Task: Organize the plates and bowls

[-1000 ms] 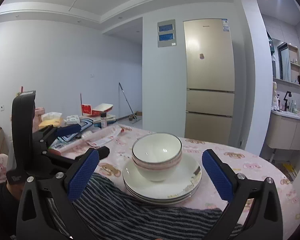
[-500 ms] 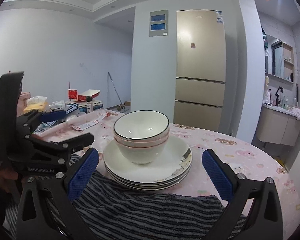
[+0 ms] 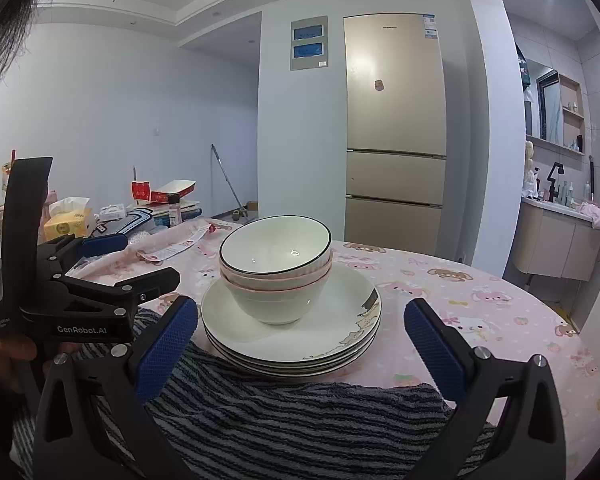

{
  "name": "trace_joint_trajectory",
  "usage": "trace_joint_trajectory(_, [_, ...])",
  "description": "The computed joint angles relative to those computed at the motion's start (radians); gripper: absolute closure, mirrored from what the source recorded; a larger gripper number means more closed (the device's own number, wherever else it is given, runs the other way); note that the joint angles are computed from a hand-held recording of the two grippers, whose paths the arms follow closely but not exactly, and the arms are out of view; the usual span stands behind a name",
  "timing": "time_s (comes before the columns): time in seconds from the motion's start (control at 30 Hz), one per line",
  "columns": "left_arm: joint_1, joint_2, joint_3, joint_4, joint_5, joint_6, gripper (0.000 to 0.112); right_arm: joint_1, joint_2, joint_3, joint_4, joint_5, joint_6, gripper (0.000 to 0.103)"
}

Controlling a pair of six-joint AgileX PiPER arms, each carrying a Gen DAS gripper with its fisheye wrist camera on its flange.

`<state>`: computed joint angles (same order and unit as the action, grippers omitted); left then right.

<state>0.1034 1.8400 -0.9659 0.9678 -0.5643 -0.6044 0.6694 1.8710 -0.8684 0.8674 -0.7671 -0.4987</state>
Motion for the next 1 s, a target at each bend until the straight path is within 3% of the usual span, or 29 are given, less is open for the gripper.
trace_joint_trajectory(0.33, [-0.008, 0.002, -0.005, -0.003, 0.016, 0.014, 0.009, -0.007, -0.004, 0.001, -0.005, 0.011, 0.01, 0.0])
trace_joint_trajectory(1.0, [-0.047, -0.013, 0.032, -0.141, 0.036, 0.179, 0.009, 0.0, -0.003, -0.003, 0.023, -0.001, -0.014, 0.0])
